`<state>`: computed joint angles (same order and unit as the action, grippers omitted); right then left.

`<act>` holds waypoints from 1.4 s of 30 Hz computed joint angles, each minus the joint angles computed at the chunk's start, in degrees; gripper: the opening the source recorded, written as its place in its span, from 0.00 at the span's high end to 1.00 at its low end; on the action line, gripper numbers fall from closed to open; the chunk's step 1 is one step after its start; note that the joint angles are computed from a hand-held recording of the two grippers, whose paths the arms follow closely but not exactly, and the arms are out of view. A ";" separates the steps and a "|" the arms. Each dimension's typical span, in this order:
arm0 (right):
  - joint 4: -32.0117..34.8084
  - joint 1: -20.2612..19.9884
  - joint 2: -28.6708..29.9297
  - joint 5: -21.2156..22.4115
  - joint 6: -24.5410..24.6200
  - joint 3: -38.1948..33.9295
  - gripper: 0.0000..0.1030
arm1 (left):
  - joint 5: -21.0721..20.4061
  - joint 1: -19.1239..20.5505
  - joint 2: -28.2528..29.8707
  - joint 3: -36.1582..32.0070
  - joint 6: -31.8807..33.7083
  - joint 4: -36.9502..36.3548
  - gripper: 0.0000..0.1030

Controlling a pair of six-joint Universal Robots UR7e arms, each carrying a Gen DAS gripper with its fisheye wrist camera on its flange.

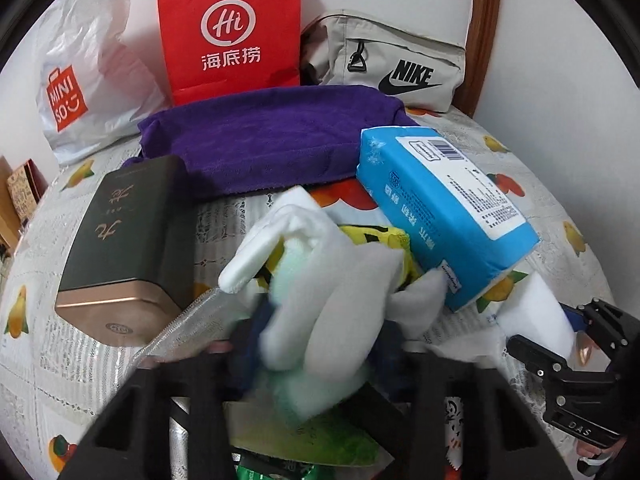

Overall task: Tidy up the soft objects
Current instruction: 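Carry the glove in the left tool and sponge in the right tool toward the purple towel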

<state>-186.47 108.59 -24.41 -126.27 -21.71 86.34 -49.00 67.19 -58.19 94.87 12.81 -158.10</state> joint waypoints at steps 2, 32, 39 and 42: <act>0.29 0.05 -0.09 -0.07 0.44 -0.02 0.47 | -2.12 0.22 -1.38 0.78 -0.32 -0.13 0.73; 3.30 4.60 -1.58 -2.96 6.28 -2.29 0.47 | -0.52 1.72 -17.30 8.53 -7.36 -3.30 0.74; 6.55 5.40 -1.26 -2.22 5.88 -6.85 0.47 | -0.84 1.53 -15.86 4.73 -7.01 -1.92 0.74; 9.17 5.49 -0.53 -2.19 5.61 -10.15 0.47 | -0.30 1.55 -14.31 2.07 -7.50 0.05 0.74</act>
